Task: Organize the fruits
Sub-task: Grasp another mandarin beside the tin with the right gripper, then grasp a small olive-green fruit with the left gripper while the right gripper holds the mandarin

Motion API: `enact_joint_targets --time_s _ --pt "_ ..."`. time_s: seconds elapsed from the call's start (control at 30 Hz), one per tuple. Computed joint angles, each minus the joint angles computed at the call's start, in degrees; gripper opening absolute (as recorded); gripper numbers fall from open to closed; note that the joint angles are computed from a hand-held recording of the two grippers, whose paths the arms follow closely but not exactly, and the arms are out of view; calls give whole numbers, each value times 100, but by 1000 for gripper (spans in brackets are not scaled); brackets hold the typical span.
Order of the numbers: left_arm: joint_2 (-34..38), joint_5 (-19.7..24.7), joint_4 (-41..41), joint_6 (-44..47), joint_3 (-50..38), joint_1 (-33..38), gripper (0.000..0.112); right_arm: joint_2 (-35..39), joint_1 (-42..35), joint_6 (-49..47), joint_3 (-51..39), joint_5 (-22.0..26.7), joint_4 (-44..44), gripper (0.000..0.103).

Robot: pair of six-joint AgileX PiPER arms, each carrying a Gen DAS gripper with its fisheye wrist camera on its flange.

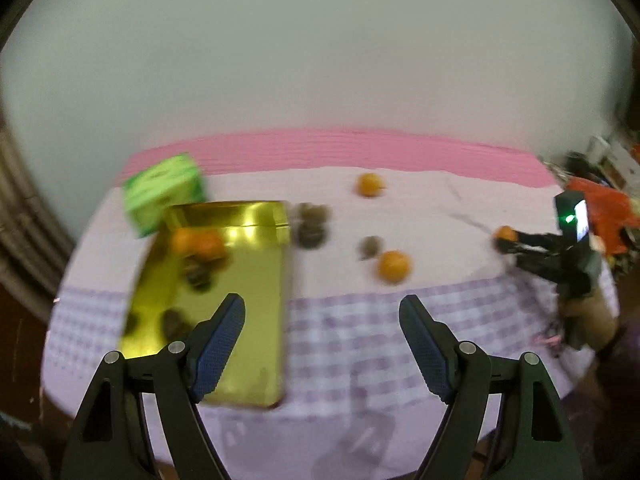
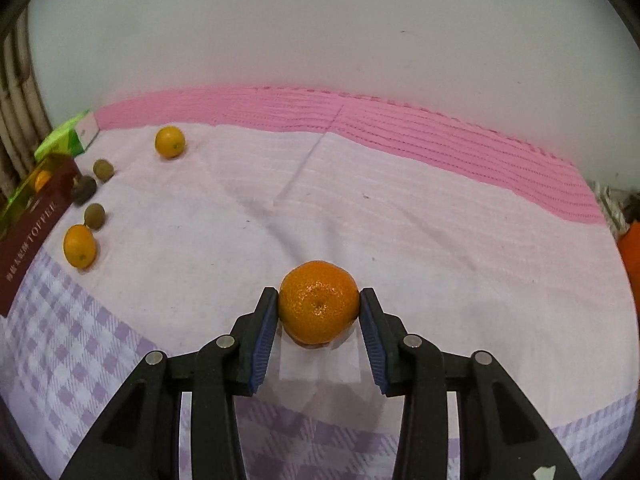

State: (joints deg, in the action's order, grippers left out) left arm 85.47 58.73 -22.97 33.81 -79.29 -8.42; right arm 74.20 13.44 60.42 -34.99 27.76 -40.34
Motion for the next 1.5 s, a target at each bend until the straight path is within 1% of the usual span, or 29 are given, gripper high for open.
enact_joint_targets --time_s 0.1,0.2,0.23,0.27,0.3,0.33,0.4,0.47,0.53,0.57,0.63,0.7,0.73,0.8,0.83,0.93,1.03,1.17,1.3,1.4,1.5 --pt "631 231 15 -409 -684 -516 80 -23 60 218 72 -117 -188 38" --pt "1351 391 310 -864 -1384 -1005 80 20 -28 496 181 -415 -362 38" --pt "1603 433 415 -1002 -1594 -1147 79 -15 -117 636 304 -587 -475 38" --pt "1885 527 514 -1147 -1844 -1265 78 -64 -251 558 421 -784 -378 38" --pt "2102 628 596 -1277 -2044 -1349 77 -79 -418 250 462 -945 -51 38" --pt "2250 679 640 -1362 -2173 -1409 76 -102 -489 172 492 -1019 47 38" --pt "2654 739 770 -1529 -2503 -1540 72 -175 -770 -563 571 -1291 764 38" --pt "2886 687 977 -1704 -2645 -1646 71 -198 -904 -1071 592 -1410 1258 38" --pt "3119 677 1056 -1785 -2800 -1702 69 -207 -956 -1390 607 -1460 1566 38" --pt "3228 692 1106 -1842 -2898 -1735 67 -201 -998 -1639 612 -1495 1807 38" --pt "3458 727 1223 -1968 -3072 -1801 58 -122 -1009 -1736 589 -1575 1930 38" --pt "3742 862 1314 -2101 -3332 -1826 46 -126 -1080 -2102 614 -1653 2293 38" --pt "3895 950 1366 -2211 -3478 -1828 43 -145 -1135 -2351 638 -1683 2521 38" --pt "4105 1081 1318 -2312 -3662 -1777 26 -165 -1159 -2523 659 -1709 2706 38" --pt "4152 1076 1265 -2324 -3679 -1749 26 -167 -1176 -2620 666 -1726 2805 38" --pt "4063 865 1299 -2336 -3499 -1767 26 -173 -1224 -2919 679 -1755 3098 38" --pt "3854 656 1369 -2471 -3242 -1764 25 -173 -1231 -2961 685 -1763 3143 38" --pt "3098 226 1183 -2449 -2458 -1648 25 -152 -1220 -2850 669 -1753 3026 38" --pt "2221 -58 1127 -2440 -1696 -1567 25 -128 -1163 -2477 638 -1709 2673 38" --pt "1842 -88 1126 -2512 -1472 -1492 26 -112 -1118 -2235 612 -1670 2443 38" --pt "1406 -224 1283 -2593 -1138 -1440 26 -104 -1060 -1919 600 -1628 2145 38"
